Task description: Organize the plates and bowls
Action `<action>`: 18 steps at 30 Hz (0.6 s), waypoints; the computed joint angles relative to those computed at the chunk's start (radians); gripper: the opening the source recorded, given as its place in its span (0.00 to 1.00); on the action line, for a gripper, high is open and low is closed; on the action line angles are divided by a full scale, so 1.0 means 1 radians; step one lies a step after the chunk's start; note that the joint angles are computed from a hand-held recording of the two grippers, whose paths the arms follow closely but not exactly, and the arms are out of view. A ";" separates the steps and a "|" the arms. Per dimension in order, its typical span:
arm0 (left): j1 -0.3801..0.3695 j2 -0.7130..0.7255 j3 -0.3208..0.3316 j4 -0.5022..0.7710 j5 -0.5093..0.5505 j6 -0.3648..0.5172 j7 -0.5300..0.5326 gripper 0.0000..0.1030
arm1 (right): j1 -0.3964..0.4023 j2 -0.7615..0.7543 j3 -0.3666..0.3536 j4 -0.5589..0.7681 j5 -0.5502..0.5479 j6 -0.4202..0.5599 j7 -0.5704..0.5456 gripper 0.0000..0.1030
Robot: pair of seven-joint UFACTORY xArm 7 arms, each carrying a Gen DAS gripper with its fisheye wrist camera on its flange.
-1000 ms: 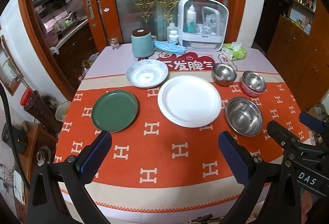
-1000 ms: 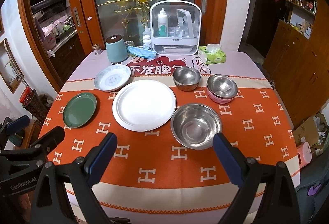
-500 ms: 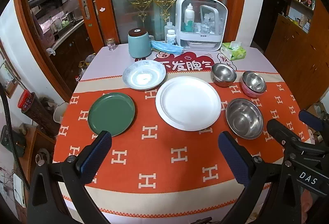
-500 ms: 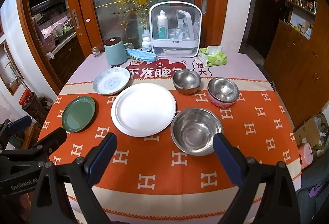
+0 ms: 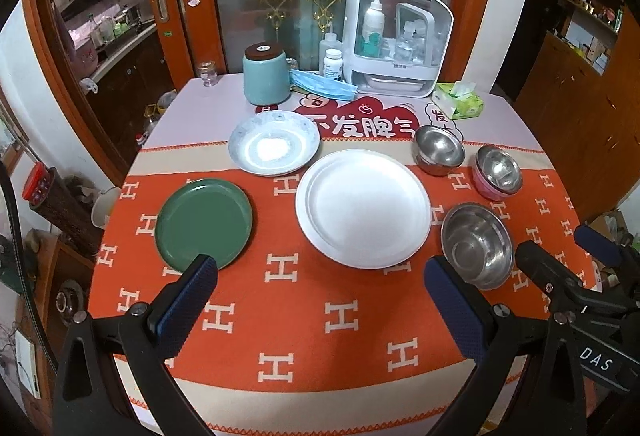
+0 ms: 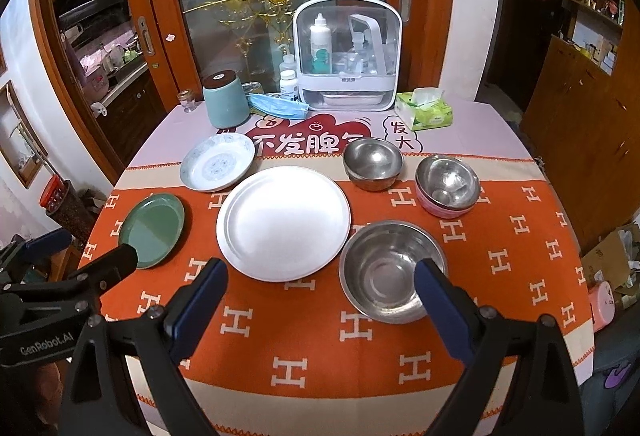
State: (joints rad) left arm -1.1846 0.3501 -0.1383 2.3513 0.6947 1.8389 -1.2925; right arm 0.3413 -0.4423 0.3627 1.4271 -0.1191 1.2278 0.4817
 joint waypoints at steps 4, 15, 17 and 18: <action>0.050 -0.043 -0.018 -0.087 -0.014 -0.079 -0.010 0.99 | -0.002 0.030 -0.010 0.013 -0.001 -0.014 -0.011 0.92; 0.258 -0.139 -0.066 -0.294 -0.109 -0.194 0.006 0.99 | 0.006 0.193 -0.086 0.100 0.030 -0.011 -0.093 0.75; 0.296 -0.147 -0.071 -0.327 -0.128 -0.210 0.028 0.99 | 0.008 0.232 -0.107 0.125 0.051 -0.014 -0.119 0.72; 0.320 -0.158 -0.071 -0.359 -0.144 -0.228 0.040 0.99 | 0.009 0.258 -0.118 0.143 0.063 -0.015 -0.139 0.72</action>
